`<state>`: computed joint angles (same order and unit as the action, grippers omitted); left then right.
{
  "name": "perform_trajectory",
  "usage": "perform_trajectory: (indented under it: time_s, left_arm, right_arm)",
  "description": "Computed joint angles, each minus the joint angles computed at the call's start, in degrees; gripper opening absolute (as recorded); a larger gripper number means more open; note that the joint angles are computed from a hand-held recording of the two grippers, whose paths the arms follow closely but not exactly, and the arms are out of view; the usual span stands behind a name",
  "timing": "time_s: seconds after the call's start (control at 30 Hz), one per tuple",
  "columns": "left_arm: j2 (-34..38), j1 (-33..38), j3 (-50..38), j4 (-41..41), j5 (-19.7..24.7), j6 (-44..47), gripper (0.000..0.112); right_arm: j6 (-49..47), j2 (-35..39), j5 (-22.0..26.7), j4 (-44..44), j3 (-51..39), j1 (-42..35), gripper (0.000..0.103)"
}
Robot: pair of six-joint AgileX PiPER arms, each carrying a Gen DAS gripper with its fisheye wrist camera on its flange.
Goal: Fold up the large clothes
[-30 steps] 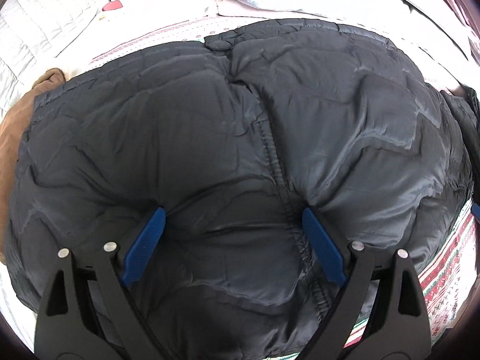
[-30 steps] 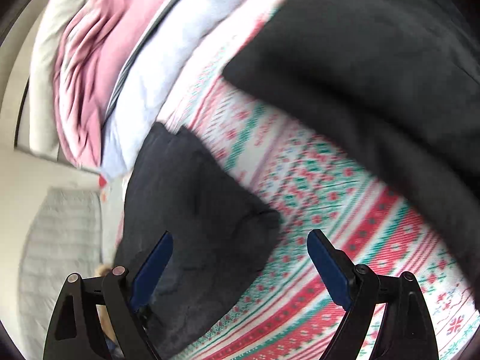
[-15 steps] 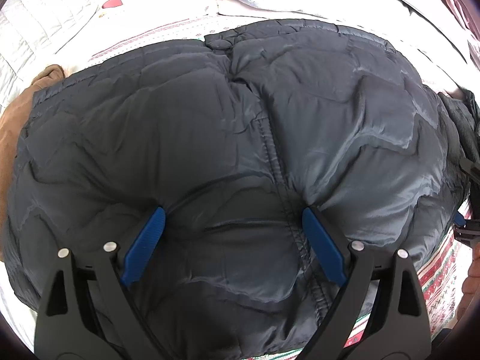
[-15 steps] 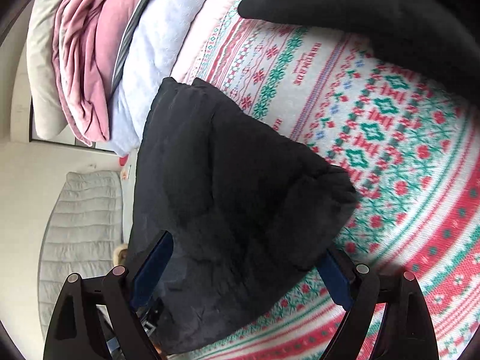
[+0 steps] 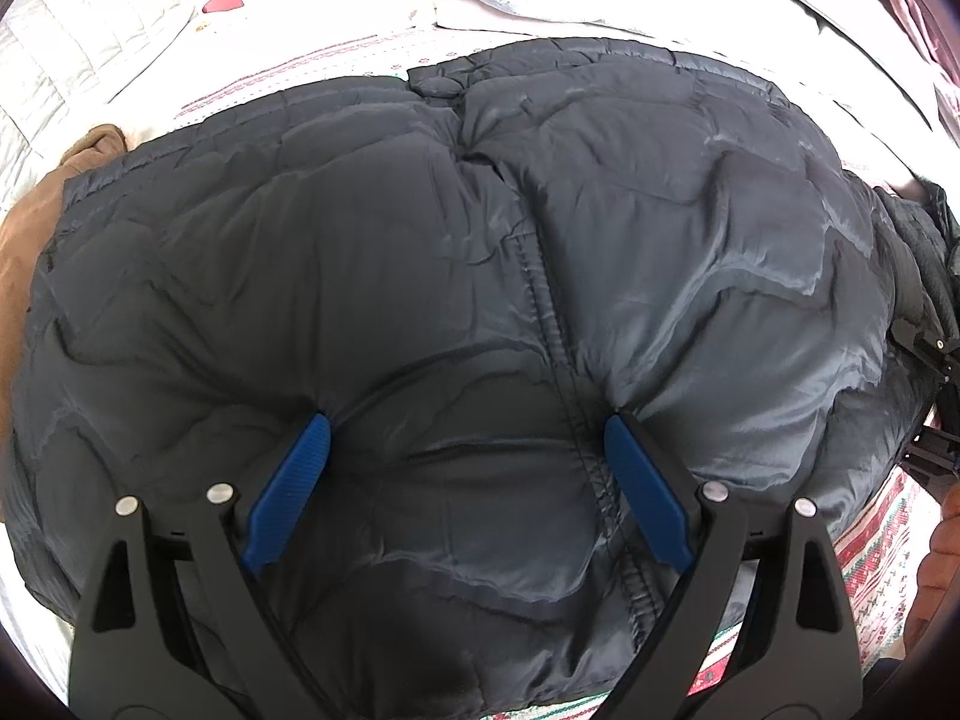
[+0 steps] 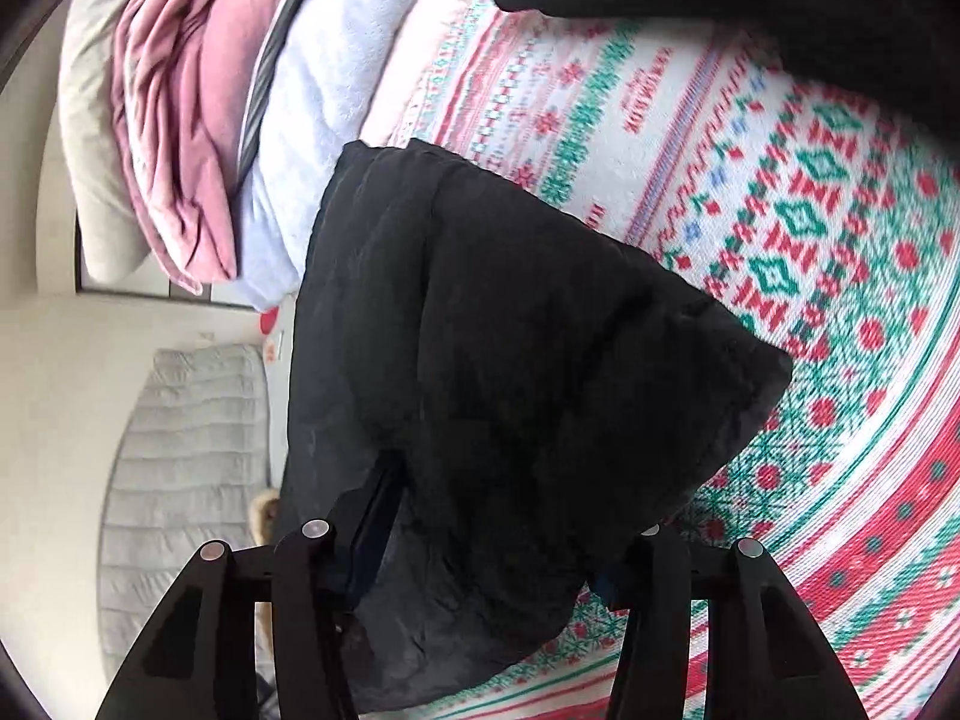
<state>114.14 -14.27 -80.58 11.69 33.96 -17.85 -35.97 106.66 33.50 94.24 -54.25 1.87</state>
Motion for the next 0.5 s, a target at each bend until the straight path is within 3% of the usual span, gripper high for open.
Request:
perform_trajectory:
  time_s: [0.1, 0.17, 0.23, 0.33, 0.5]
  left_arm:
    - [0.05, -0.04, -0.01, 0.06, -0.05, -0.07, 0.093]
    - [0.08, 0.01, -0.06, -0.14, -0.02, 0.1, 0.093]
    - [0.07, -0.01, -0.01, -0.39, -0.08, 0.2, 0.093]
    - [0.23, 0.04, -0.09, -0.95, -0.11, 0.61, 0.093]
    - [-0.05, 0.55, 0.07, -3.74, -0.45, 3.16, 0.093]
  right_arm:
    - [-1.92, 1.7, 1.69, 3.93, 0.31, -0.36, 0.056]
    - [-1.71, 1.29, 0.38, 2.79, -0.48, 0.39, 0.052]
    - [-1.58, -0.22, -2.25, 1.04, -1.19, 1.81, 0.035]
    - [-5.93, -3.47, -4.18, 3.38, -0.33, 3.01, 0.019]
    - [0.12, -10.28, -14.34, -8.57, -1.53, 7.88, 0.013]
